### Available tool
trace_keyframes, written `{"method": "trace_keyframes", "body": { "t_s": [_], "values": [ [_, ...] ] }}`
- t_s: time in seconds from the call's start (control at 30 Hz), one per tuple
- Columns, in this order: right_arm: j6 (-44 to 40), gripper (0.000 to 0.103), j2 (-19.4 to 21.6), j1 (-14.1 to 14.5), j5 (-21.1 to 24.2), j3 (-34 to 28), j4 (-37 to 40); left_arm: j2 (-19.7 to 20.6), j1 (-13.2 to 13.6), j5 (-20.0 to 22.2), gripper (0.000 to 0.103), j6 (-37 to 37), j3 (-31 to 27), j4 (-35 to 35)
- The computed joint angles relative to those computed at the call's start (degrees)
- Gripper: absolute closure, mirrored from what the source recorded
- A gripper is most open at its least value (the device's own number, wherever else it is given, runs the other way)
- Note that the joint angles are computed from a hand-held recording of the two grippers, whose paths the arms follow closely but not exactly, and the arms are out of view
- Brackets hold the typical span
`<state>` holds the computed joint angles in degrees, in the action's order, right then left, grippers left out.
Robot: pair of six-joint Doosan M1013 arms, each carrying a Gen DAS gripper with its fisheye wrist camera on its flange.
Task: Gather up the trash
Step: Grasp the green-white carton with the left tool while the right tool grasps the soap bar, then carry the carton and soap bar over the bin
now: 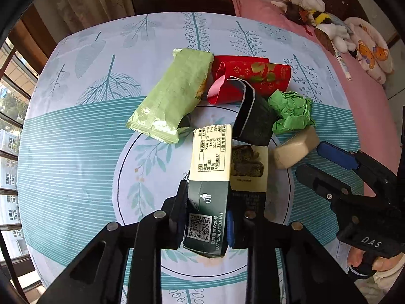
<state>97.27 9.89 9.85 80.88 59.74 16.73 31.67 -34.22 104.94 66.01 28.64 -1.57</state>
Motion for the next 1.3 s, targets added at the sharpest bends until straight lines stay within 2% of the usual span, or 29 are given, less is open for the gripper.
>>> {"method": "trace_keyframes", "body": {
  "t_s": [0.33,0.5,0.57,0.7,0.97,1.1,1.3],
  "values": [
    [-3.34,0.035,0.57,2.86,-1.92,0.96,-7.17,-8.1,-0.03,-5.91,0.081,-7.74,11.95,1.34],
    [-6.32,0.035,0.71,4.36,-4.67,1.42,-11.23,-10.38,0.03,-7.46,0.081,-9.29,15.22,1.68],
    [-7.57,0.04,0.57,4.88,-5.34,1.71,-12.82,-10.97,-0.06,-7.81,0.081,-9.44,15.87,2.08],
    [-7.98,0.041,-0.04,4.76,-4.94,2.24,-12.36,-11.9,-0.22,-8.96,0.081,-9.27,16.5,2.73],
    [-4.07,0.041,-3.87,5.51,-3.52,4.74,-10.76,-14.39,-1.37,-9.5,0.081,-7.93,18.12,4.04],
    [0.43,0.041,-6.6,6.63,-2.61,6.38,-9.34,-17.05,-2.75,-10.22,0.081,-6.56,20.4,5.12],
    [7.43,0.041,-10.87,11.95,-1.8,8.85,-12.45,-22.86,-5.21,-11.23,0.081,-3.41,26.03,5.66]
  ]
}}
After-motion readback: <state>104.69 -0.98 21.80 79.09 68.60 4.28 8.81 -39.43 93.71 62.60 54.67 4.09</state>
